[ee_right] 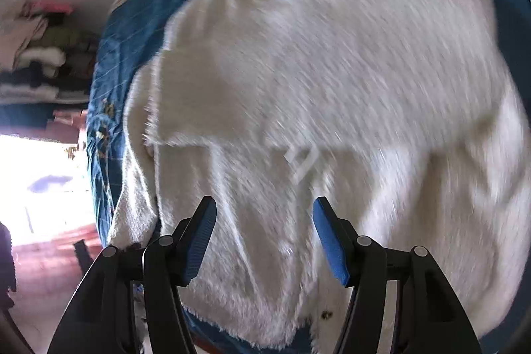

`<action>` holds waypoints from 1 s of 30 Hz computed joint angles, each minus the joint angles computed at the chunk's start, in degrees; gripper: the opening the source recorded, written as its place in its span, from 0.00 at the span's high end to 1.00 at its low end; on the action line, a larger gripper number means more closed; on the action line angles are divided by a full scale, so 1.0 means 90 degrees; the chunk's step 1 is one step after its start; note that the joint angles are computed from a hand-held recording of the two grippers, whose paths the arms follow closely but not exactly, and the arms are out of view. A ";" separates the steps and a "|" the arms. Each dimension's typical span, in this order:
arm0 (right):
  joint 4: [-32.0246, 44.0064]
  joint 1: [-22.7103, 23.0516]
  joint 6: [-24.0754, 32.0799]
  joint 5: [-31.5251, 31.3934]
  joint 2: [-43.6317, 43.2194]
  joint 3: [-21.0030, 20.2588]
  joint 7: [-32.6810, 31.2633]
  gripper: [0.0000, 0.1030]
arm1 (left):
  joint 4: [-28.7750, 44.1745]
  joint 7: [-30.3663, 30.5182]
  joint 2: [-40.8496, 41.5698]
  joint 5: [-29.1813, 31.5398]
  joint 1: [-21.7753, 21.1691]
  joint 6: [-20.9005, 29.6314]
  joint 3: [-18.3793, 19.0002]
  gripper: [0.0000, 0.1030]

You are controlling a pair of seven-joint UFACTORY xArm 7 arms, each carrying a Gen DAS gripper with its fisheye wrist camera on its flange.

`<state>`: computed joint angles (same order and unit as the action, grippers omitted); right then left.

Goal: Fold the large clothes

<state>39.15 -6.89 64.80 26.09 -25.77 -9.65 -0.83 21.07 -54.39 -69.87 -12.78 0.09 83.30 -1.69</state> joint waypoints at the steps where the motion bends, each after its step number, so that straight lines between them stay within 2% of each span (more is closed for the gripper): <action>1: -0.0136 0.0000 -0.0002 -0.0003 -0.0137 0.0092 0.0172 0.39 | -0.0137 -0.0097 -0.0037 0.0090 0.0177 -0.0204 0.0004 0.15; 3: -0.0517 -0.0001 -0.0164 0.0020 -0.0261 0.0166 0.0397 0.39 | -0.0181 -0.0206 0.0145 0.0392 0.0434 -0.0630 -0.0095 0.33; 5: -0.0722 0.0007 -0.0183 0.0043 -0.0348 0.0165 0.0599 0.39 | -0.0019 -0.0138 0.0510 0.0735 0.0560 -0.1140 -0.0125 0.79; 7: -0.0859 0.0548 -0.0450 -0.0127 -0.0393 -0.0110 0.1055 0.39 | 0.0241 0.0234 0.1064 0.1052 0.0614 -0.1785 0.0050 0.83; 8: -0.0855 0.0604 -0.0491 -0.0188 -0.0400 -0.0067 0.1168 0.39 | 0.0370 0.0435 0.1326 0.1245 0.0684 -0.2112 0.0123 0.84; 10: -0.0741 0.0365 -0.0654 0.0093 -0.0195 0.0438 0.1096 0.39 | 0.0644 0.0899 0.1964 0.1602 0.0868 -0.2907 0.0350 0.84; 11: -0.0653 0.0435 -0.0764 0.0155 -0.0097 0.0513 0.1156 0.39 | 0.0763 0.1115 0.2277 0.1652 0.0929 -0.3266 0.0497 0.83; 13: -0.0421 0.0615 -0.1015 0.0225 0.0155 0.0605 0.1290 0.39 | 0.0959 0.1625 0.2917 0.1297 0.0816 -0.3942 0.0983 0.83; 15: -0.0283 0.0817 -0.1384 0.0506 0.0374 0.0588 0.1184 0.39 | 0.1180 0.2106 0.3466 0.0805 0.0676 -0.4213 0.1321 0.78; 16: -0.0126 0.0974 -0.1717 0.0758 0.0688 0.0616 0.1091 0.41 | 0.1201 0.2247 0.3597 0.0583 0.0633 -0.4298 0.1354 0.77; 18: 0.0129 0.1193 -0.2162 0.1140 0.1189 0.0663 0.0854 0.54 | 0.1218 0.2424 0.3806 0.0264 0.0648 -0.4420 0.1350 0.67; 19: 0.0339 0.1272 -0.2270 0.1179 0.1554 0.0739 0.0802 0.55 | 0.1124 0.2515 0.3788 0.0031 0.0628 -0.4504 0.1390 0.57; 20: 0.0623 0.1335 -0.2126 0.1267 0.1985 0.0774 0.0710 0.55 | 0.1011 0.2586 0.3737 -0.0173 0.0613 -0.4610 0.1400 0.46; 23: 0.1029 0.1271 -0.1834 0.1742 0.2678 0.0915 0.0620 0.56 | 0.0728 0.2592 0.3539 -0.0477 0.0663 -0.4894 0.1262 0.38; 24: 0.1026 0.1058 -0.1796 0.2176 0.2717 0.1053 0.0339 0.56 | 0.0777 0.2510 0.3629 -0.0473 0.0714 -0.4913 0.1185 0.38; 25: 0.1140 0.0578 -0.1497 0.2407 0.2689 0.1339 0.0257 0.56 | 0.0735 0.2343 0.3492 -0.0424 0.0790 -0.4811 0.1041 0.38; 26: 0.1203 -0.0081 -0.1332 0.2371 0.2659 0.1892 0.0260 0.54 | 0.0745 0.2220 0.3466 -0.0359 0.0847 -0.4780 0.0944 0.38; 27: 0.1160 -0.0747 -0.1340 0.2068 0.2487 0.2510 0.0322 0.52 | 0.0683 0.2110 0.3331 -0.0247 0.0923 -0.4718 0.0846 0.39; 28: 0.1166 -0.1413 -0.1324 0.1499 0.2270 0.3153 0.0503 0.45 | 0.0739 0.1989 0.3377 -0.0137 0.0956 -0.4749 0.0724 0.41; 29: 0.1182 -0.2050 -0.1318 0.0835 0.2048 0.3819 0.0729 0.35 | 0.0838 0.1822 0.3520 -0.0009 0.1017 -0.4916 0.0463 0.66; 30: 0.1192 -0.2702 -0.1227 0.0168 0.1794 0.4485 0.0931 0.28 | 0.1025 0.1643 0.3598 0.0386 0.1090 -0.4816 0.0255 0.80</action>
